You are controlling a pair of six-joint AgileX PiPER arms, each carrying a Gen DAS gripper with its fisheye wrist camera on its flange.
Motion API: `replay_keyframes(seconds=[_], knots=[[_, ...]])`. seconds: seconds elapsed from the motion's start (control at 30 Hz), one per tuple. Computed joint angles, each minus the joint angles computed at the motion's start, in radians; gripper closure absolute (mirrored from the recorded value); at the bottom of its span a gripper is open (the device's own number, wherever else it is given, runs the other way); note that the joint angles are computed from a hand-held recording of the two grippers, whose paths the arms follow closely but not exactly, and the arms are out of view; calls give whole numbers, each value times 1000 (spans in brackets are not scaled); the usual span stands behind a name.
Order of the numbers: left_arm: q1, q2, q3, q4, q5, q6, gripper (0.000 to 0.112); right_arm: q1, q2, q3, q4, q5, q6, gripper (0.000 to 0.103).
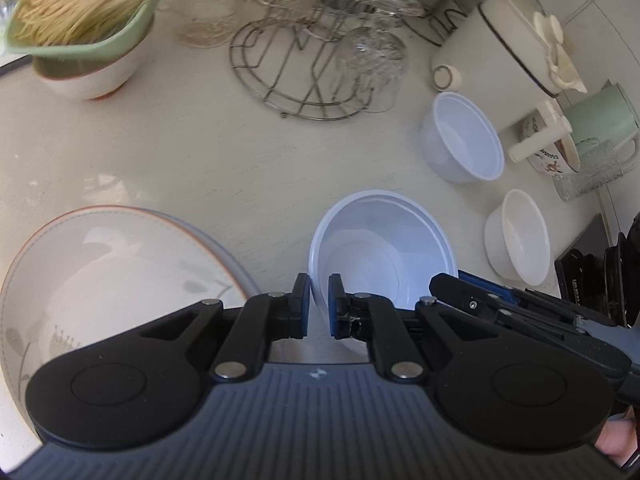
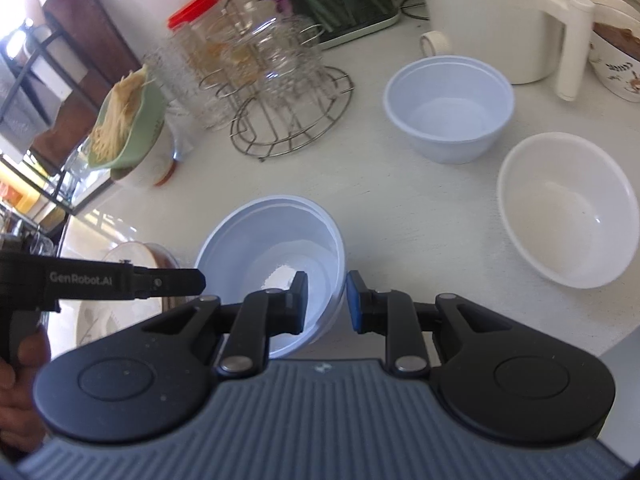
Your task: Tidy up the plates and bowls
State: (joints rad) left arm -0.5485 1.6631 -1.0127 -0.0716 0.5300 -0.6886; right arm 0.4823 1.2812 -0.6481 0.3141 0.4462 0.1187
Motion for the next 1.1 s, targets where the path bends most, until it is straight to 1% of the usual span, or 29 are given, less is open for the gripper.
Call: replay_keyframes(seconds=[0.17,0.33,0.43,0.53,0.6,0.7,0.83,0.97,1.1], knots=[[13,-7,14,-12,0,26,101,45,26,-18,-77,-3,94,79],[22,-13,23,-19,-2,44,100,55,49,-30,-80,5,107,79],[30,-9,24,-37,4,63,100,73,52,-32,-112,4,149,79],[30,-9,26,-41,0,69,95,86,53,-34,-134,2,183,79],[29,-11,30,-44,-6,75,87,91,55,-37,-141,2,194,78],[30,-17,35,-49,-13,70,80,105,49,-37,-170,3,237,78],[23,-32,37,-9,-13,34,78,132,24,-31,-260,-4,343,78],[-12,-69,29,139,14,-87,74,152,-13,-25,-352,4,458,78],[-34,-117,25,208,44,-130,73,186,-59,-32,-486,27,599,78]])
